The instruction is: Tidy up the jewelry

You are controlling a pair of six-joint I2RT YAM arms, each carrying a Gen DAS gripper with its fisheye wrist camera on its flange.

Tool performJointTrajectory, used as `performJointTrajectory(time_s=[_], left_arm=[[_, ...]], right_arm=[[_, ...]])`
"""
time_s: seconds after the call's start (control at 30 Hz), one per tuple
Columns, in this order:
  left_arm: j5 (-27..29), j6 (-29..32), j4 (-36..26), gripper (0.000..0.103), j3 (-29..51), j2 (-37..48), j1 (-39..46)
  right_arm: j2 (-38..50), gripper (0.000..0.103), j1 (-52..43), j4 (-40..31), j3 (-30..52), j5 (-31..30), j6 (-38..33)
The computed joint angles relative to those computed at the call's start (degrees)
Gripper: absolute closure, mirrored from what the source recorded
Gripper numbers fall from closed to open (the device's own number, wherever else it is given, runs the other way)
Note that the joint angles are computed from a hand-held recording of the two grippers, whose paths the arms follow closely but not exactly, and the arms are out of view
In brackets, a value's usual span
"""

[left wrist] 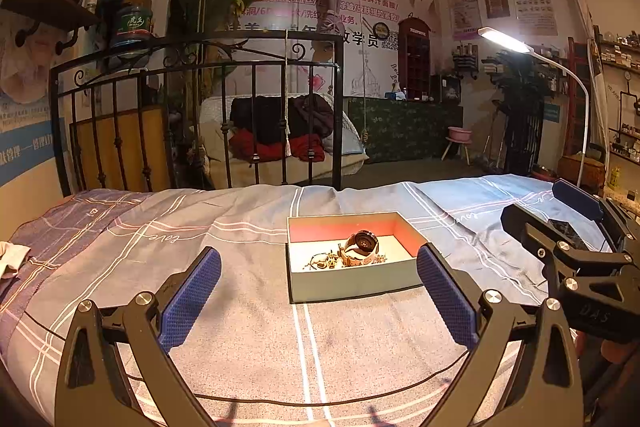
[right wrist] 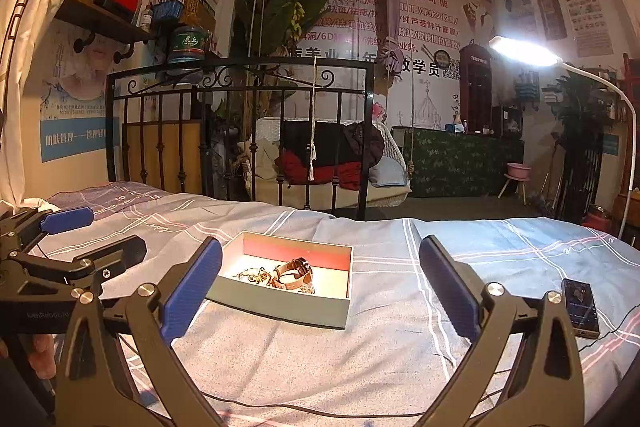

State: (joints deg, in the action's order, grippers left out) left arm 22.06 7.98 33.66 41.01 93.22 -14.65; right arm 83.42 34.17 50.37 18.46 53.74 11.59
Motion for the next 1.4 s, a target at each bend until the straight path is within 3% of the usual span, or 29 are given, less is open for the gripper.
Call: performJointTrajectory(time_s=[1.4], left_arm=[[-1.3, 0.9, -2.3, 0.006, 1.8, 1.5, -0.9]], right_arm=[[1.5, 0.006, -2.6, -0.6, 0.2, -2.6, 1.7]])
